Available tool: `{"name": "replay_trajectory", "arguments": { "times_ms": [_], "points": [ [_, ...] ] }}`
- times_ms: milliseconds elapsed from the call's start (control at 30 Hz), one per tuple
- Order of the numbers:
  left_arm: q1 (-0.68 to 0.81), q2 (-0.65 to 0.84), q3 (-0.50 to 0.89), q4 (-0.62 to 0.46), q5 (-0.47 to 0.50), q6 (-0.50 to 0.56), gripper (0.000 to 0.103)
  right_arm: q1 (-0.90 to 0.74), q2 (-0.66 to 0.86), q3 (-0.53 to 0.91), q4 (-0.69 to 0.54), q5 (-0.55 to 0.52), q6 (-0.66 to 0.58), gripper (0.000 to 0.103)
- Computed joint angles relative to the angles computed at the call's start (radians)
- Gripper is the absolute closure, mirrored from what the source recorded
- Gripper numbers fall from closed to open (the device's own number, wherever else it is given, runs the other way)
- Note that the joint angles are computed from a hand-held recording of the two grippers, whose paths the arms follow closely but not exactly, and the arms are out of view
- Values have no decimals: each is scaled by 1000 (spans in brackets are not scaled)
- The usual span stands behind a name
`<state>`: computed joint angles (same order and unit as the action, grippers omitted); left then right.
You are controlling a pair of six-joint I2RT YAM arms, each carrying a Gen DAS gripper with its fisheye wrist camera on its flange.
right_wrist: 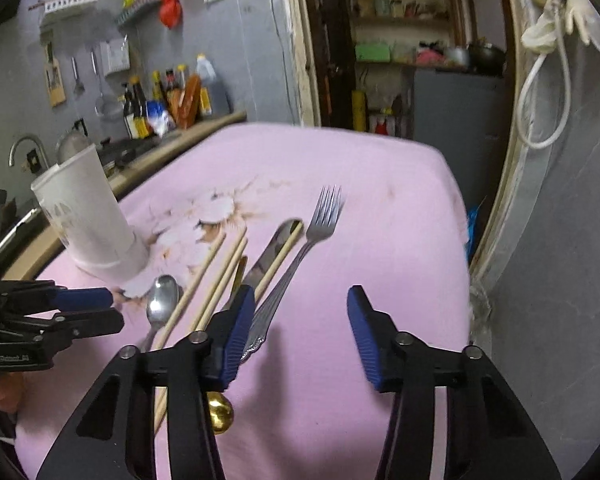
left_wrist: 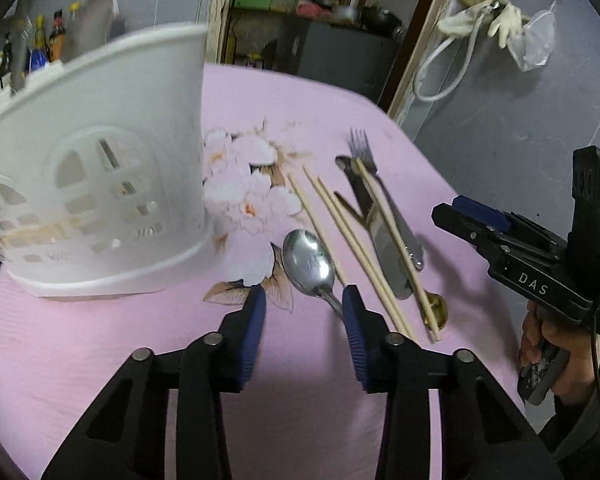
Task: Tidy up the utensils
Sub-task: 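Close the left tool on a spoon while the right tool closes on the silver fork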
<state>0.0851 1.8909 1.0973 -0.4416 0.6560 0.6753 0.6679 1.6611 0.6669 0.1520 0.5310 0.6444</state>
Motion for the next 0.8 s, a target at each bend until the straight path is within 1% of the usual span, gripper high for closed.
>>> {"name": "replay_trajectory", "arguments": {
  "times_ms": [100, 200, 267, 400, 533, 733, 767, 800],
  "points": [
    [-15, 32, 43, -35, -15, -9, 74, -28, 18, 13, -1, -67, -13, 65],
    [-33, 45, 50, -26, -34, -33, 78, -53, 27, 10, 13, -130, -15, 69],
    [-38, 57, 75, -37, -41, -45, 80, -65, 27, 7, 21, -156, -9, 71],
    [-54, 81, 100, -17, -54, -75, 80, -82, 26, 7, 26, -184, -3, 72],
    [-73, 99, 112, 8, -65, -92, 80, -107, 58, 58, -6, -201, -29, 72],
    [-67, 119, 140, -16, -47, -89, 80, -174, 139, 183, -94, -266, -76, 73],
    [-68, 119, 139, -16, -47, -91, 81, -179, 147, 196, -104, -272, -81, 73],
    [-67, 117, 138, -14, -50, -92, 84, -184, 155, 208, -115, -276, -84, 75]
  ]
}}
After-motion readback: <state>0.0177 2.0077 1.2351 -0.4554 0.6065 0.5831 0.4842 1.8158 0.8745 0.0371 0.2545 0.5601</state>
